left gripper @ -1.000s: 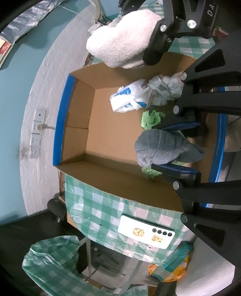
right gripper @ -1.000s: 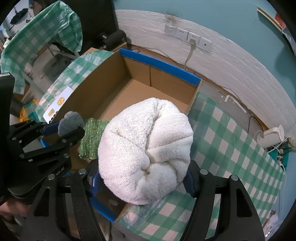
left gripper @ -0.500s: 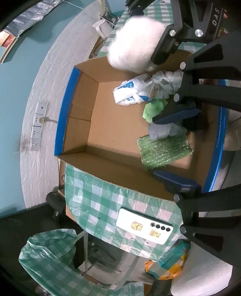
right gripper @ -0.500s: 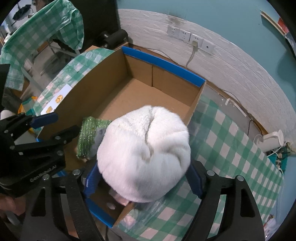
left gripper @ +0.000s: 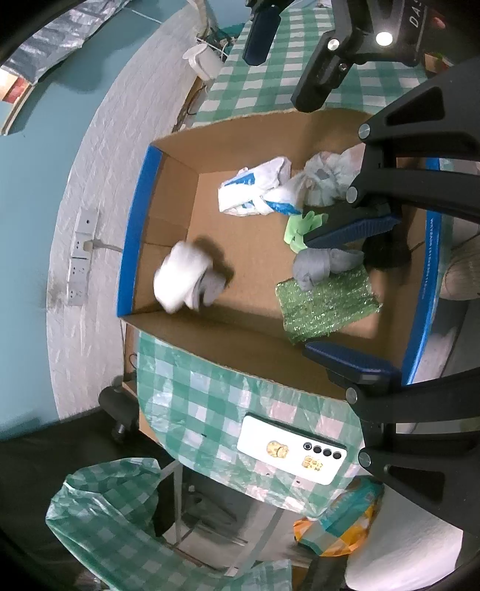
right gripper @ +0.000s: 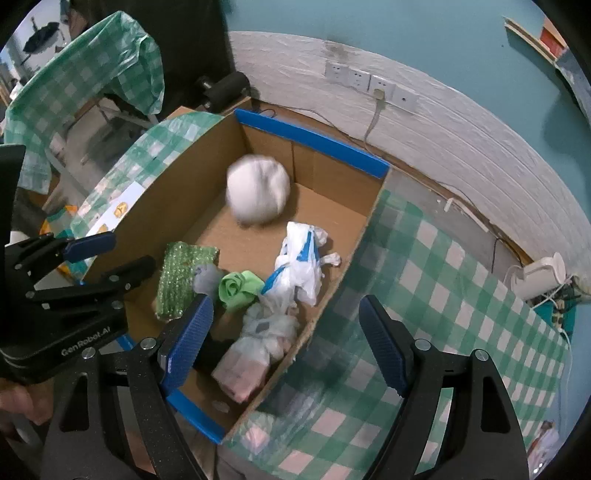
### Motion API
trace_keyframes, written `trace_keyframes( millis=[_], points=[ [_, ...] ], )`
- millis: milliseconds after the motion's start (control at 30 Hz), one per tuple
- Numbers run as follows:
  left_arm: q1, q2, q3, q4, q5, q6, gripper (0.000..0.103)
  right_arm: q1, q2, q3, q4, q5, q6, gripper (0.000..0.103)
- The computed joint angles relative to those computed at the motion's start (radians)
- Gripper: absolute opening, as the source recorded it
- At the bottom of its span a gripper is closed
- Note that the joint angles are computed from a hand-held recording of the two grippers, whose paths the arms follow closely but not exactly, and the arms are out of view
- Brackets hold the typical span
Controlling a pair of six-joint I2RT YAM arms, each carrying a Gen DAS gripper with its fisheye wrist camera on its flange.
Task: Organize soft objects
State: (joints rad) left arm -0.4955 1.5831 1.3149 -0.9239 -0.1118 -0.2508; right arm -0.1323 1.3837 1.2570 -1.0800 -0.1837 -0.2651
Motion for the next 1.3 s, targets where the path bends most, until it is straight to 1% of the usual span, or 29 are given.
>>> trace_keyframes(
  millis=[133,167,233,400,533,667,733,833,1067,1133,1300],
  points=[
    [-0.017,-0.018,0.010,-0.013,0.002,0.008,0.054,-0.025,-0.032,0.001,-0.020,-0.001,-0.021,0.081],
    [-0.023,-0.023,0.013,-0.017,0.003,0.011,0.055,-0.026,-0.039,0.001,-0.023,0.001,-0.023,0.081],
    [-0.033,-0.032,0.015,-0.020,0.002,0.015,0.061,-0.038,-0.057,0.003,-0.032,0.001,-0.032,0.081],
    [-0.057,-0.044,0.032,-0.037,-0.003,0.023,0.063,-0.080,-0.078,0.019,-0.062,-0.015,-0.057,0.081],
    [-0.066,-0.055,0.044,-0.050,-0.007,0.029,0.068,-0.113,-0.094,0.029,-0.079,-0.028,-0.080,0.081],
    [-0.075,-0.073,0.064,-0.064,-0.012,0.047,0.069,-0.152,-0.110,0.044,-0.103,-0.049,-0.108,0.081],
    [-0.082,-0.084,0.075,-0.070,-0.025,0.054,0.074,-0.176,-0.117,0.054,-0.115,-0.062,-0.120,0.081],
    [-0.084,-0.104,0.087,-0.074,-0.032,0.061,0.079,-0.202,-0.122,0.067,-0.126,-0.078,-0.133,0.081],
    [-0.093,-0.115,0.114,-0.081,-0.030,0.063,0.082,-0.267,-0.133,0.084,-0.150,-0.116,-0.163,0.081],
    [-0.103,-0.110,0.118,-0.084,-0.035,0.060,0.086,-0.280,-0.135,0.084,-0.154,-0.121,-0.171,0.081],
    [-0.114,-0.103,0.122,-0.098,-0.021,0.055,0.086,-0.300,-0.133,0.086,-0.163,-0.129,-0.182,0.081]
  ],
)
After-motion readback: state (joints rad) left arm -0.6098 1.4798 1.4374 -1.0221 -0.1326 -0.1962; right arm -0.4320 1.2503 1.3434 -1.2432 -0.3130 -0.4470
